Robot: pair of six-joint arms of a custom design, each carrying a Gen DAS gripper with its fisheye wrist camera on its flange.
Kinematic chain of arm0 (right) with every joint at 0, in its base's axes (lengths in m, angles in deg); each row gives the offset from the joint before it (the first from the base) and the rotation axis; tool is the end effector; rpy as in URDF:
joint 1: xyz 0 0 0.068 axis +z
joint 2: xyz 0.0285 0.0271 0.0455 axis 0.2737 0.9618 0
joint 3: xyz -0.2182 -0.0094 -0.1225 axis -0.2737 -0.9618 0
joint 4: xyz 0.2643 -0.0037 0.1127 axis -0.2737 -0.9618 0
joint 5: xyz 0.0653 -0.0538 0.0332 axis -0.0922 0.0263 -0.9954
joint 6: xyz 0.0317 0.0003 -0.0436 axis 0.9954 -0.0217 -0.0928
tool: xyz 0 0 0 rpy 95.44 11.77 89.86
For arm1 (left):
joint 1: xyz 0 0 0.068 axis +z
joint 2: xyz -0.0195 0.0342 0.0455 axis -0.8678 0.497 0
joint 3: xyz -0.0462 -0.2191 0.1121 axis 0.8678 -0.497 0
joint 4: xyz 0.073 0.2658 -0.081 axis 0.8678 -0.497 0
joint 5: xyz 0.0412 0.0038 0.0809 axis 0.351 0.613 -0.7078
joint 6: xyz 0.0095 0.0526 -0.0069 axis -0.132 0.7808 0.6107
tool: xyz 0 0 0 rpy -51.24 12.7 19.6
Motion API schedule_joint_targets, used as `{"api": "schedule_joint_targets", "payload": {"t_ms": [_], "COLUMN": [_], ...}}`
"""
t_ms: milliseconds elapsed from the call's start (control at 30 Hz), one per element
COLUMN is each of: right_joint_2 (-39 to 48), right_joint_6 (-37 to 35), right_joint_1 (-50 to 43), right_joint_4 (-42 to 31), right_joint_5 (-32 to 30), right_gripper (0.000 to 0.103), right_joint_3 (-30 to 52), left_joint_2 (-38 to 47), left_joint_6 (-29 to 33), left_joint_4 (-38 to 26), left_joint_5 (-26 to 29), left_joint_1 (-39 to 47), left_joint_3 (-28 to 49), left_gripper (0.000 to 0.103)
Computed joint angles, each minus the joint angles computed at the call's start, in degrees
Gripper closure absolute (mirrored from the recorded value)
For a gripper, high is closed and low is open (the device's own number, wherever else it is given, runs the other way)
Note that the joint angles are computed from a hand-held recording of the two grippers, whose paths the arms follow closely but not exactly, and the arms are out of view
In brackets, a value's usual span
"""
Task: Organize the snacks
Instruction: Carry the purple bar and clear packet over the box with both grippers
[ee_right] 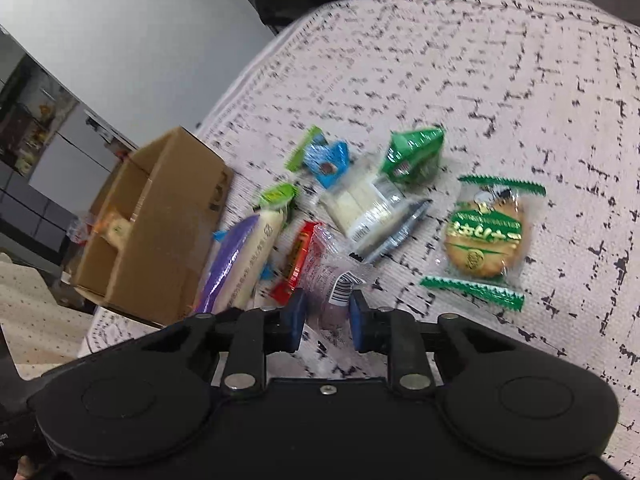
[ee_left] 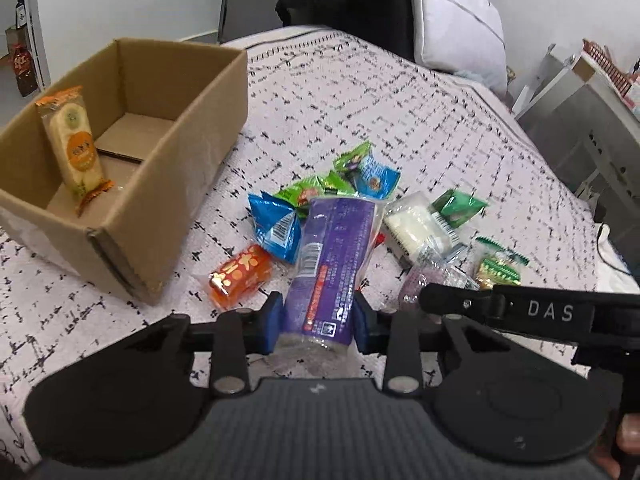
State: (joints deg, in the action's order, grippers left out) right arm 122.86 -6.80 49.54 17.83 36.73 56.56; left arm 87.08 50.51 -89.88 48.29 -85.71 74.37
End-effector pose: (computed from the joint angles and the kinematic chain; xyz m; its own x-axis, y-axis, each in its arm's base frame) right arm 0.2557 0.1541 0.0792 -0.5391 0.6865 -0.4879 0.5201 0.7270 0.4483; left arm 0.3755 -0.1914 0.1032 -0.7294 0.4080 -0.5491 0.6020 0.7641 -0.2319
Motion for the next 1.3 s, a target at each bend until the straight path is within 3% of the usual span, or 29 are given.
{"api": "schedule_joint_targets", "payload": {"t_ms": [333, 633, 967, 1300], "right_joint_2": [-4.97, -4.12, 1.73, 9.69], "right_joint_6": [-2.79, -6.14, -9.47, -11.42], "right_joint_1": [3.92, 5.15, 5.35, 4.33], "right_joint_4": [5.42, 6.03, 9.87, 14.39], "right_joint_5": [8.18, 10.94, 11.33, 9.61], "right_gripper": [0.080, 0.080, 0.081, 0.081], "right_joint_3": [-1.91, 1.01, 6.86, 14.13], "left_joint_2": [-9.87, -14.47, -14.07, -7.75], "left_joint_6": [-0.52, -1.65, -1.44, -2.65], "left_joint_4": [0.28, -0.42, -1.69, -3.49], "left_joint_5": [2.91, 3.77, 3.69, 3.06], "left_joint_1": [4.16, 7.83, 12.17, 15.44], "left_joint_3": [-4.22, -4.63, -1.55, 6.14], "left_gripper": [0.070, 0.070, 0.070, 0.070]}}
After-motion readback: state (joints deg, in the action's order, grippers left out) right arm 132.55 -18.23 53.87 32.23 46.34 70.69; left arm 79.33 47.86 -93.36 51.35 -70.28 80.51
